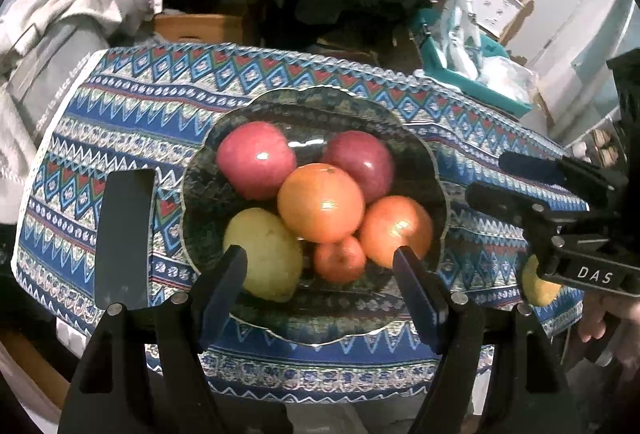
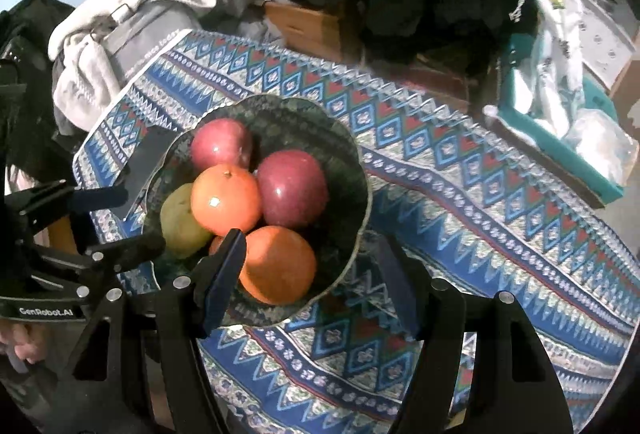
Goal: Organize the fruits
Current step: 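Withdraw both tools from the bowl toward the last pear and orange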
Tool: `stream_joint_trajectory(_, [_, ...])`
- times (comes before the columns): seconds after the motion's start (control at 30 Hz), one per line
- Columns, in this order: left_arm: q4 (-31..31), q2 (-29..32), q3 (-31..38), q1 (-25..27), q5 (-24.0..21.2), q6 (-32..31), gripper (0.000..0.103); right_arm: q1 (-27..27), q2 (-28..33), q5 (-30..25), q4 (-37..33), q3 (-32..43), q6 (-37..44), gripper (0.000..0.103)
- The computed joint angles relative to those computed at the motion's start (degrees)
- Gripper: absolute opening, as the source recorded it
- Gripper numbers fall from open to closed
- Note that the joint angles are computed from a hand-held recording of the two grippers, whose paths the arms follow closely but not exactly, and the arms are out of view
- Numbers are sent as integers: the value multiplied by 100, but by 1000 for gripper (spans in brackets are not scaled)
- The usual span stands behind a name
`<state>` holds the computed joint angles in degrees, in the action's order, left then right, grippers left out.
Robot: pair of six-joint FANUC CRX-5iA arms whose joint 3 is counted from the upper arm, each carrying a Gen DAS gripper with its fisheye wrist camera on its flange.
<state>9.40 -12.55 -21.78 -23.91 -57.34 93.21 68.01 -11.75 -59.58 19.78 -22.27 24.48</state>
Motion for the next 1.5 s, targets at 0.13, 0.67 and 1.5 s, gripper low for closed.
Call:
stream_joint_trajectory(0.13, [-70,51,134,-219,-13,19,77,142,-159,-235,210,-43,-145,68])
stream_joint_trajectory(0.67, [-246,232,609,-919,-22,191,77,656,-1010,-1160,690,-459,-906,69])
stream_joint_trajectory(1.5, [-1053,849,1590,-2058,-212,847,81,1574,-2550,-2582,919,-1335,-2223,71])
